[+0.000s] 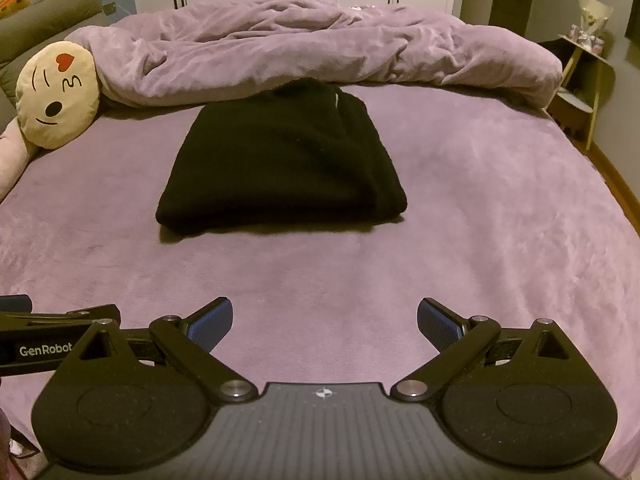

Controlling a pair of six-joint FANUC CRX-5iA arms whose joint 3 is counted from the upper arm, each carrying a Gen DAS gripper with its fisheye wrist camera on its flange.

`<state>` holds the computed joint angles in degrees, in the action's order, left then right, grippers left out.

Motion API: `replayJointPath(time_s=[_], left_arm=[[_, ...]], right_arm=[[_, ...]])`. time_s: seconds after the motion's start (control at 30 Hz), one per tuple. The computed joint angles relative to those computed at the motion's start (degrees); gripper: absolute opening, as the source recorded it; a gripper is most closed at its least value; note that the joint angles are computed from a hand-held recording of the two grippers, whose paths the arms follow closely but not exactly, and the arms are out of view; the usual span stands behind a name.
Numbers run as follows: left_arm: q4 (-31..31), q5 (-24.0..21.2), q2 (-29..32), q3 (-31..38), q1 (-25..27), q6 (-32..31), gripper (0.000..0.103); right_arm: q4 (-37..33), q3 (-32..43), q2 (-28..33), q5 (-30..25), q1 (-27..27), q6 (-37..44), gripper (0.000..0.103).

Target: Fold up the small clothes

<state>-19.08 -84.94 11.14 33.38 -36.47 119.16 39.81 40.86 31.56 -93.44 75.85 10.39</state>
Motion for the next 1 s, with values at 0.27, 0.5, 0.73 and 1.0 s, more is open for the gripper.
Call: replayJointPath(time_s=[0.27,0.5,0.73,1.0], left_arm=[[0.5,0.4,0.0,-0.1,0.0,-0.5,0.103],[2.2,2.1,-0.7,-1.3,0.5,-0.4,0.103],[1.7,1.8,-0.5,-1.1,0.1,-0.7,0.103],[1.9,1.7,-0.5,-1.0,0.1,-1.3,0.103]], right_arm=[[0.0,-0.5,-0.2,0.3,0.0,-0.6,0.099],[0.0,-1.3,-0.7,0.5,0.2,-1.0,0.099],[0.0,-1.3,-0.7,0.5,0.2,-1.0,0.099],[0.1,-1.0,-0.6,0.2,0.3,-0.9,0.099]])
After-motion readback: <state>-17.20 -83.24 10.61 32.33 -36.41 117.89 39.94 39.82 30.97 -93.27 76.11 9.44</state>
